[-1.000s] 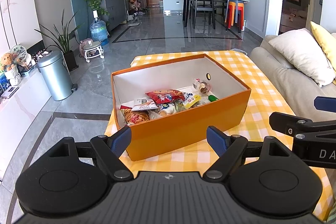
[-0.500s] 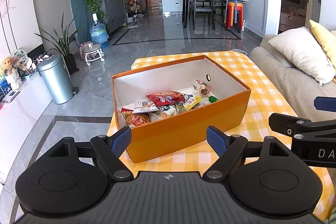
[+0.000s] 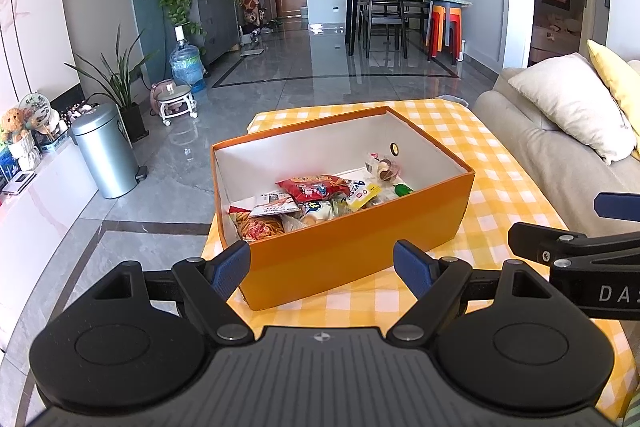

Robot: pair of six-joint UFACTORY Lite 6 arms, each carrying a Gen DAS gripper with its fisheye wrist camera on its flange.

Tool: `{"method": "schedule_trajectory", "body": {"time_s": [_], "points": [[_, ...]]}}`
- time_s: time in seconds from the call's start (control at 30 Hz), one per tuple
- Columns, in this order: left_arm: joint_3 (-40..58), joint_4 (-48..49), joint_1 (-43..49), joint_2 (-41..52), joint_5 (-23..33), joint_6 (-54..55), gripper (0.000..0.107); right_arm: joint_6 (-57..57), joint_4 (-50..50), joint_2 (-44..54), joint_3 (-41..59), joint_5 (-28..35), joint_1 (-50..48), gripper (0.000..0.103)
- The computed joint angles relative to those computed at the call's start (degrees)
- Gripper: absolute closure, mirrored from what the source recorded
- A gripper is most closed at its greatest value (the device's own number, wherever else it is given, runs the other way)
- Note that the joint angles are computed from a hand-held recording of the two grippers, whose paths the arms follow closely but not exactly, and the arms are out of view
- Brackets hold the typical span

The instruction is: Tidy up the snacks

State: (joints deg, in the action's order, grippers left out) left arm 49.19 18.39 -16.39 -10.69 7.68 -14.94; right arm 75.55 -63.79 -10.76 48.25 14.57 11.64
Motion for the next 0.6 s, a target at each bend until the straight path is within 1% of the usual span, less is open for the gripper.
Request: {"method": "schedule_trajectory", "body": {"time_s": [0.03, 0.1, 0.13, 0.27, 0.37, 0.47, 0.53, 0.6], "points": [[0.0, 0.3, 0.1, -0.2, 0.1, -0.1, 0.012, -0.3, 0.3, 0.0, 0.0, 0.0, 0.0, 0.007], [0.0, 4.0, -0.4, -0.3, 0.3, -3.8, 0.012, -1.2, 1.2, 0.0, 0.1, 0.0, 0.0, 0.007], [0.1, 2.9, -0.3, -0.4, 0.5, -2.7, 0.012, -1.4, 1.5, -0.1, 0.0, 0.1, 0.0, 0.007], [0.0, 6.4, -0.6, -0.4, 0.5, -6.3, 0.012, -2.7, 2.8, -0.1, 0.1, 0.1, -0.1, 0.007], [0.0, 5.1, -0.4, -0.4, 0.4, -5.1, 0.012, -2.8, 3.0, -0.3, 0.0, 0.1, -0.1, 0.007], [-0.1, 1.6, -0.2, -0.4, 0.1, -1.4, 0.012, -3.0, 3.2, -0.2, 0.1, 0.1, -0.1, 0.007], [-0.2, 1.6, -0.1, -0.5, 0.1, -1.4, 0.012, -3.7, 4.0, -0.2, 0.2, 0.3, -0.1, 0.007], [-0.2, -0.9, 0.0, -0.5, 0.0, 1.2, 0.012, -3.8, 4.1, -0.2, 0.3, 0.4, 0.0, 0.007]]}}
